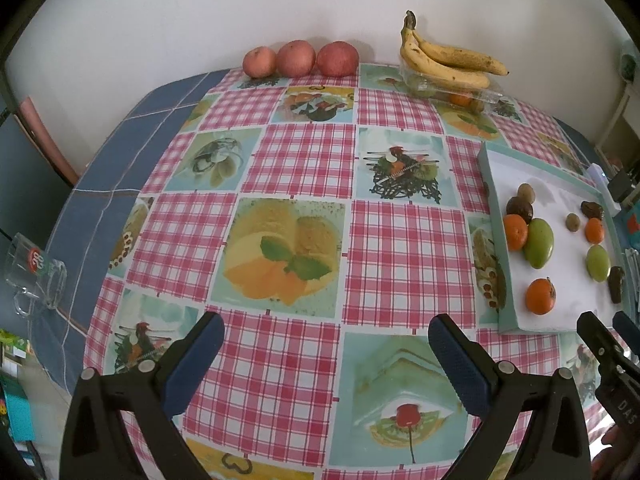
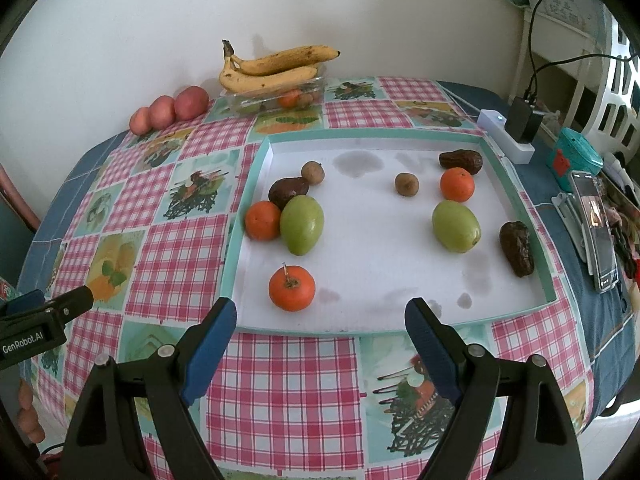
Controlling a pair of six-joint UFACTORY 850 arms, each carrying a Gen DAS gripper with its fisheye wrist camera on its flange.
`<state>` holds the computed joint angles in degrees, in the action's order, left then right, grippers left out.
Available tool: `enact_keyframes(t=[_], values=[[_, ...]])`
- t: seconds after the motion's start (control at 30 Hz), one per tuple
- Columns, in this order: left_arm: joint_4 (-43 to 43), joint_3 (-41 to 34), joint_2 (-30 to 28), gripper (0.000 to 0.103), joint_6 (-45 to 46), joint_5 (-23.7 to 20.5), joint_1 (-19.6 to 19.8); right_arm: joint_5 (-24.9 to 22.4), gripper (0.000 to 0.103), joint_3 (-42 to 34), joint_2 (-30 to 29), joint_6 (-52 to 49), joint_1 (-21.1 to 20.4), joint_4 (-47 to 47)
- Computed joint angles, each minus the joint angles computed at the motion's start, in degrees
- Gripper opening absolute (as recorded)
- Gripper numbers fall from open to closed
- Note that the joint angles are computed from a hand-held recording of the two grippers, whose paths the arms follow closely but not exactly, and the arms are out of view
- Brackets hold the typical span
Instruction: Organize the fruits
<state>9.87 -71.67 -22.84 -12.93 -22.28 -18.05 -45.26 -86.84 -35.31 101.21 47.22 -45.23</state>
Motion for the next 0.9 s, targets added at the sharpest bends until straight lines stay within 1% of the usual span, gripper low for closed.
enact_keyframes(t=[0.6, 0.9], values=[[-2.3, -0.05, -0.12, 0.103, 2.0, -0.23, 0.13, 0.32, 0.087, 0.17, 0.06, -0.72, -0.1, 0.25], [-0.94, -0.11, -0.15, 0.103, 1.01, -0.26, 0.13, 0.17, 0.087, -0.04, -0.08, -0.7, -0.07, 0.33]])
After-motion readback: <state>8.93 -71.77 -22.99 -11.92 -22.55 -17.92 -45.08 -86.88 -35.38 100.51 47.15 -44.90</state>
